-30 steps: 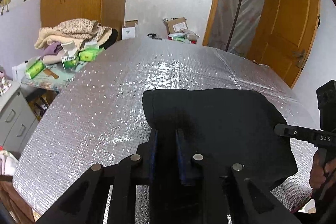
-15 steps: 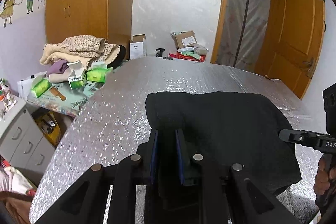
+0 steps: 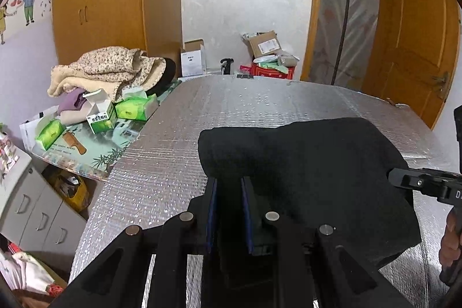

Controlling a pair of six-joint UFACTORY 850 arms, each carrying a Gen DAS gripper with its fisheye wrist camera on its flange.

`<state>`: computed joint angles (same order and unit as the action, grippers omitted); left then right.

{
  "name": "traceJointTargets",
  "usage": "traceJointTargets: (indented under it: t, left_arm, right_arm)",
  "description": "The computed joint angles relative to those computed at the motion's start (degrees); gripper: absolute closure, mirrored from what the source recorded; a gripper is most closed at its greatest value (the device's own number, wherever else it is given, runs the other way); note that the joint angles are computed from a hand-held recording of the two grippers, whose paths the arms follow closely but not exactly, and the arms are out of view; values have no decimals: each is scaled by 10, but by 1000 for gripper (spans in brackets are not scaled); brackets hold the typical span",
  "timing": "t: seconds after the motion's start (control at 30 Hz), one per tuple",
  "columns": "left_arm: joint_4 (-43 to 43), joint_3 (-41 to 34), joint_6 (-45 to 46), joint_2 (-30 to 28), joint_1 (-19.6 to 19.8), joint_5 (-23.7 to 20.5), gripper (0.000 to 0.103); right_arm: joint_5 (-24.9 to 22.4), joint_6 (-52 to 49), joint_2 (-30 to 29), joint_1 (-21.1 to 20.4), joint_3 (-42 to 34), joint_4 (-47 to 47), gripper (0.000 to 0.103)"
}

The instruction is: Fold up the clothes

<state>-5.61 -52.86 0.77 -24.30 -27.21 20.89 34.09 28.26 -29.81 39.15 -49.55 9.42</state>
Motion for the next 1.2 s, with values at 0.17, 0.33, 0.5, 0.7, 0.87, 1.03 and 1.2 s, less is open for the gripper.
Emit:
traceJointTargets:
  t: [0.17,0.33,0.5,0.7,0.87,1.03,1.2]
  left_arm:
    - [14,-44,-1,-37,7,-11,87]
    - [1,-88,6,-84,14,-30,86]
    - [23,-101,-20,-108,18,-41,83]
    - [23,-89,-33,-94,21,-44,82]
    - [-32,-59,-1,-63,21,-32,83]
    - [-116,-49,79,-60,8,-43,83]
    - [-221,-39,186,-56,-7,-37,83]
  right_arm:
    - [-14,-19,-25,-10,-32,7,88]
    - [-51,-10,-61,-30,-68,-4,88]
    - [-62,38,-83,-44,-78,-49,77]
    - [-59,-1,-64,-35,-56,12,69]
    - [-18,-69,-27,-15,-19,88,69]
    - [-19,-79,-22,-3,-12,83,69]
    - [-83,-110,-50,5,-41,102,69]
